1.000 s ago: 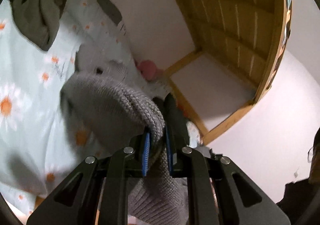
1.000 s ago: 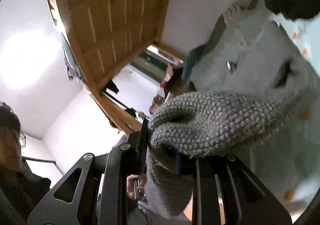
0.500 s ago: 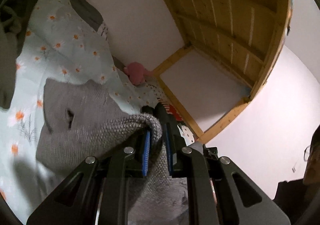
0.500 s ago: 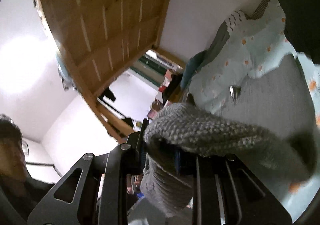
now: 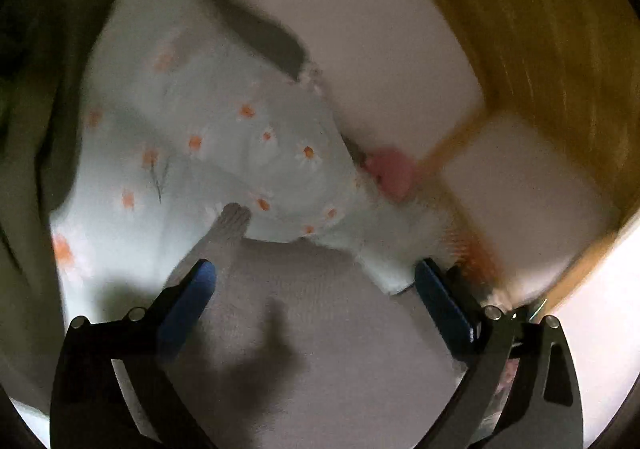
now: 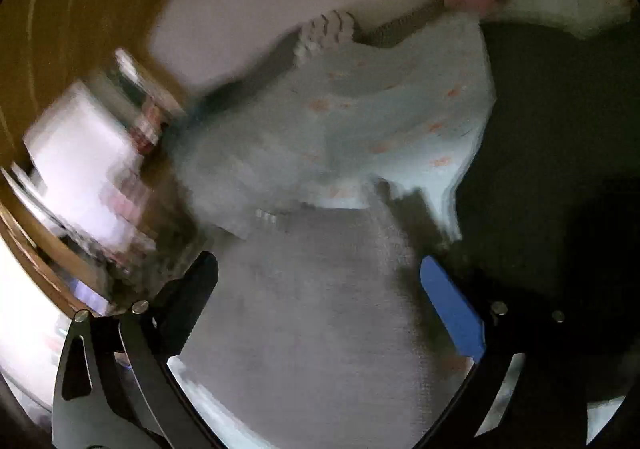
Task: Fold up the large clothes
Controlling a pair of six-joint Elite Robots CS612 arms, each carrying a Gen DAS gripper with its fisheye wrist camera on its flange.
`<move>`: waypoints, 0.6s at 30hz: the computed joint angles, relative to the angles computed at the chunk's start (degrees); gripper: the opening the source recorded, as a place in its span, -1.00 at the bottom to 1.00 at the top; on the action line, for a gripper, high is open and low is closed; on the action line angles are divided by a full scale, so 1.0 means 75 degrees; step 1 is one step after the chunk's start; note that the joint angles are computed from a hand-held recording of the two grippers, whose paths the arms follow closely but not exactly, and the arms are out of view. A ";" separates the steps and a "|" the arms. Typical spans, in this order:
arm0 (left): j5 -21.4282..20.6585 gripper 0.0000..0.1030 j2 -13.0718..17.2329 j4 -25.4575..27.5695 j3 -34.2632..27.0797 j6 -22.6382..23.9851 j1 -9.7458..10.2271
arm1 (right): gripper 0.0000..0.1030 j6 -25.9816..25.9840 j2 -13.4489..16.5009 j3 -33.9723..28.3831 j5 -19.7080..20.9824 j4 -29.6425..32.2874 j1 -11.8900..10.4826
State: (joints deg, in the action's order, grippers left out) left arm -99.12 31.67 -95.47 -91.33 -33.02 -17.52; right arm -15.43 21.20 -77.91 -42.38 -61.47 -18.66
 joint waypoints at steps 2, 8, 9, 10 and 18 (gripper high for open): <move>0.0031 0.89 -0.0069 0.0544 0.0113 0.1161 -0.0098 | 0.95 -0.1111 -0.0055 0.0098 -0.1065 0.0154 0.0179; 0.0078 0.88 -0.0195 0.2633 0.0763 0.1489 -0.0132 | 0.62 -0.2737 -0.0067 0.0419 -0.2926 -0.0258 0.0851; 0.0055 0.88 -0.0124 0.2393 0.0687 0.1409 -0.0106 | 0.18 -0.2925 -0.0030 0.0452 -0.3476 -0.0443 0.0988; 0.0016 0.88 -0.0103 0.2380 0.0656 0.1332 -0.0086 | 0.16 -0.2881 0.0040 0.0477 -0.3926 -0.0639 0.1066; 0.1266 0.88 -0.0196 0.2676 0.0518 0.1560 -0.0350 | 0.59 -0.2238 0.0351 0.0252 -0.4871 -0.1958 0.1250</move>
State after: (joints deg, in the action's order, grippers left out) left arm -89.63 30.20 -75.40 -87.44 -21.32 -20.15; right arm -32.21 23.83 -76.01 -78.92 -76.16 -9.29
